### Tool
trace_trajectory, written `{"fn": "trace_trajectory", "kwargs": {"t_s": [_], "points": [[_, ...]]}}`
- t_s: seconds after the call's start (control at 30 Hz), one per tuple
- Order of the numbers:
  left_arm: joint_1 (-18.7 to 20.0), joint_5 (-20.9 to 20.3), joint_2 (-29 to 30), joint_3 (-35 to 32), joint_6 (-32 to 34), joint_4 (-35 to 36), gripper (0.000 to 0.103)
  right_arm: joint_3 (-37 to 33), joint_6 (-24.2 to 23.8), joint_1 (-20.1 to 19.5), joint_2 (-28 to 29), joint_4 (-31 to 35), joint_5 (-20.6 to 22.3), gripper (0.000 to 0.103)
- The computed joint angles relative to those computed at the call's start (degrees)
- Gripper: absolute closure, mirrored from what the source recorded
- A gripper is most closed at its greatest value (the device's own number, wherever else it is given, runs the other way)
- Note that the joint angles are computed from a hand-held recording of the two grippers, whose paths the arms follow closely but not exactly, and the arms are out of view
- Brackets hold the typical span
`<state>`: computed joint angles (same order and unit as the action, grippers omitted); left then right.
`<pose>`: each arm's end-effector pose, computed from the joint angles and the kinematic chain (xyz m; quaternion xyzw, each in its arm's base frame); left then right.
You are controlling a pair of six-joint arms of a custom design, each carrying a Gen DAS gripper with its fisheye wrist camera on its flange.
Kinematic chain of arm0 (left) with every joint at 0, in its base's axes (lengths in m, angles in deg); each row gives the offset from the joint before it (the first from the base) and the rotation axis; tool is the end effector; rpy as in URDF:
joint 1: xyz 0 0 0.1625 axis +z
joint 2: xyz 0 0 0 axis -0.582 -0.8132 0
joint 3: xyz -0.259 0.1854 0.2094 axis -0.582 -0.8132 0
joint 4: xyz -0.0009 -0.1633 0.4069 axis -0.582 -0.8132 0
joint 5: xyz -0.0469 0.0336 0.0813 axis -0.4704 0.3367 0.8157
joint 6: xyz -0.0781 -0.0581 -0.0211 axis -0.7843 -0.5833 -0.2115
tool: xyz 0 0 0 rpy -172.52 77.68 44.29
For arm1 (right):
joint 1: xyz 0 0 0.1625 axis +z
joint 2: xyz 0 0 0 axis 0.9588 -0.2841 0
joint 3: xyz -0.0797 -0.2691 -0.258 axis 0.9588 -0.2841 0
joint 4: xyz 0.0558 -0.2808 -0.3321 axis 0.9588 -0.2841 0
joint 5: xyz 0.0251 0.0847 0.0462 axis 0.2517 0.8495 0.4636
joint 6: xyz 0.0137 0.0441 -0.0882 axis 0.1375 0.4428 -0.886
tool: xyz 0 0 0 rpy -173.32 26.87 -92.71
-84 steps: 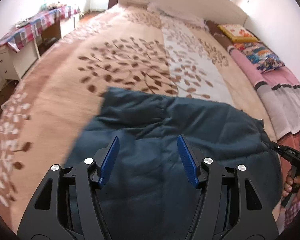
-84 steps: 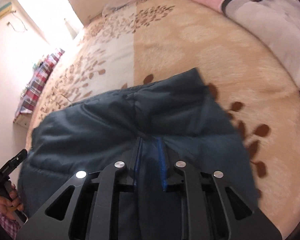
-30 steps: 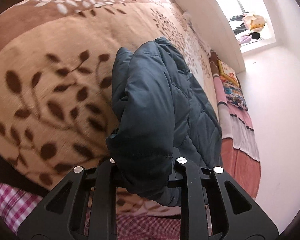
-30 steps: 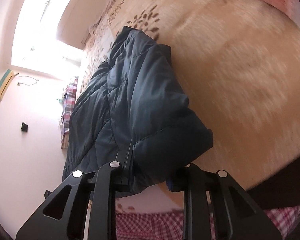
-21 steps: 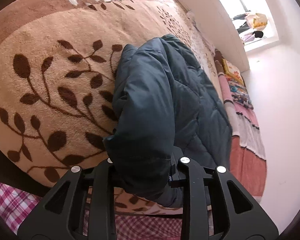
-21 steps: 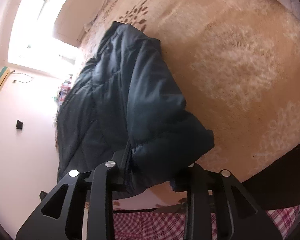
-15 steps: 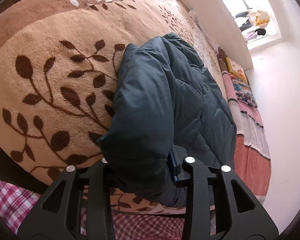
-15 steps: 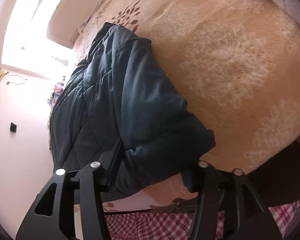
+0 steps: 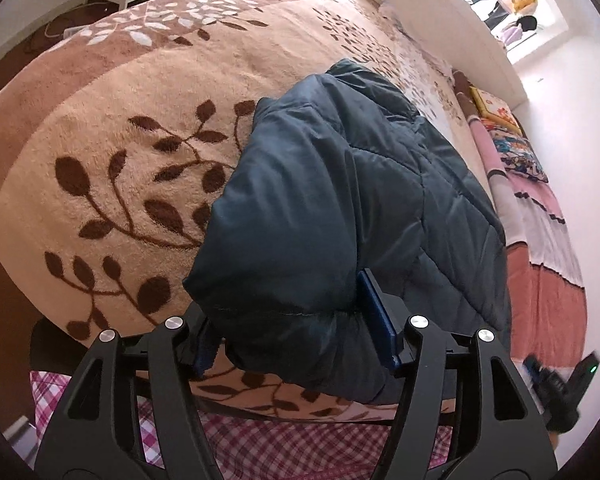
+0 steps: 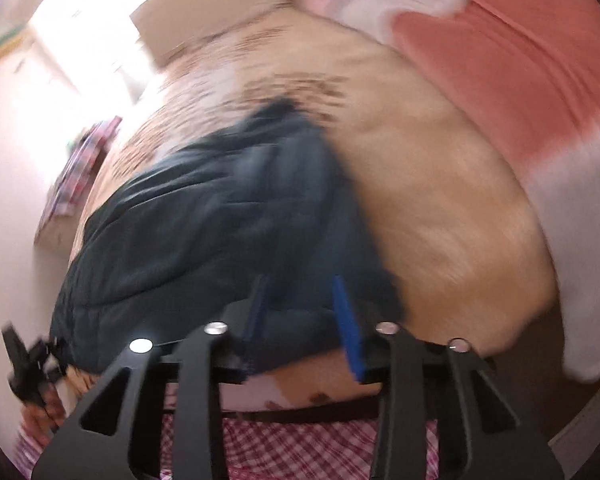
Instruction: Fold large clothes
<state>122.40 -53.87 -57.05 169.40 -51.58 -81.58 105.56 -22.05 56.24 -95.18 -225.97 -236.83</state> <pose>0.1282 -0.5479 0.4284 0.0291 0.9703 -0.2051 0.1253 0.3752 -0.3737 0.0534 -0.1543 -0.8629 0.3941 0.2761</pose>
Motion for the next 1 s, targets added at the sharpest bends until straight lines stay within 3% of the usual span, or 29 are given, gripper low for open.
{"fn": "trace_trajectory", "kwargs": {"t_s": [0.07, 0.2, 0.4, 0.53, 0.7, 0.87, 1.0], "points": [[-0.49, 1.06, -0.14, 0.21, 0.20, -0.19, 0.041, -4.99, -7.87, -0.86, 4.05, -1.87, 0.97, 0.082], [-2.17, 4.60, -0.70, 1.47, 1.28, -1.27, 0.041, -15.76, -21.58, -2.62, 12.12, -4.83, 3.12, 0.082], [-3.34, 6.79, -1.47, 3.00, 3.51, -3.00, 0.040, -29.24, -33.30, -4.69, 20.76, -5.82, 4.57, 0.082], [-2.87, 5.60, -1.59, 2.78, 3.73, -2.80, 0.040, -35.57, -34.81, -7.04, 24.05, -2.92, 7.21, 0.082], [-2.30, 4.15, -1.74, 2.89, 3.71, -2.88, 0.039, -41.82, -31.47, -10.17, 27.31, 3.29, 8.04, 0.082], [-1.50, 1.91, -1.50, 2.72, 3.64, -3.55, 0.035, -43.20, -26.80, -13.61, 28.13, 8.29, 11.65, 0.082], [-0.67, -1.31, -0.94, 2.01, 1.74, -3.29, 0.032, -43.52, -26.80, -15.07, 29.00, 7.98, 13.92, 0.084]]}}
